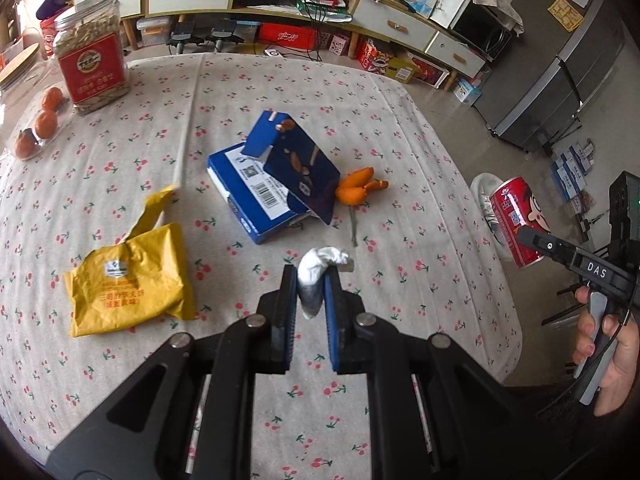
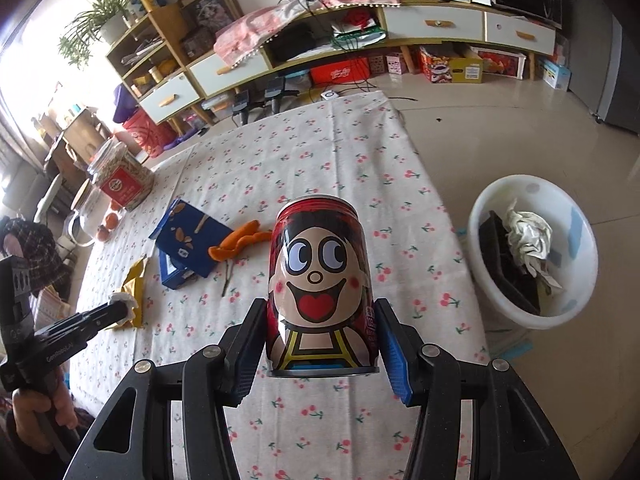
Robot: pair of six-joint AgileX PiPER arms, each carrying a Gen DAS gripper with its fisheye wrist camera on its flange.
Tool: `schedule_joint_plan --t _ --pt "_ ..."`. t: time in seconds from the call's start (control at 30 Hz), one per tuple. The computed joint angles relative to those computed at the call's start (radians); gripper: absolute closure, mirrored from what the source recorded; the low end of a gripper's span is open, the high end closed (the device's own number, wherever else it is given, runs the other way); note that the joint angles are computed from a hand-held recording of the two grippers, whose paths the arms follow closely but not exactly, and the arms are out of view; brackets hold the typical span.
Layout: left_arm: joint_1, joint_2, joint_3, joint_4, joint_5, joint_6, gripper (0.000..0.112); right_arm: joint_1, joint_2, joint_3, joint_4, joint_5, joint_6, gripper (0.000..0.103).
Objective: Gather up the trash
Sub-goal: 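Carry the red can with the right tool while the left tool carries the paper ball to the bin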
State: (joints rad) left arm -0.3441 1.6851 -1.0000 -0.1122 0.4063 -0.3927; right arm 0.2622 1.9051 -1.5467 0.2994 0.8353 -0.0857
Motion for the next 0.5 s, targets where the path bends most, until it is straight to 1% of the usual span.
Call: schedule_joint_plan --t 0.2,0.3,0.5 --pt "-0.049 0.076 -0.092 -0.003 0.031 -0.012 0.098 -0.126 -0.016 0.017 0.007 0.007 -0.04 0.049" --pt "-0.075 0.115 -0.153 0.033 0.059 -0.042 0.098 -0.191 -0.013 0.009 0.014 0.016 -0.059 0.049" --pt "-0.123 0.201 -0.292 0.047 0.114 -0.052 0.098 -0.313 0.031 -0.045 0.005 0.036 -0.067 0.049"
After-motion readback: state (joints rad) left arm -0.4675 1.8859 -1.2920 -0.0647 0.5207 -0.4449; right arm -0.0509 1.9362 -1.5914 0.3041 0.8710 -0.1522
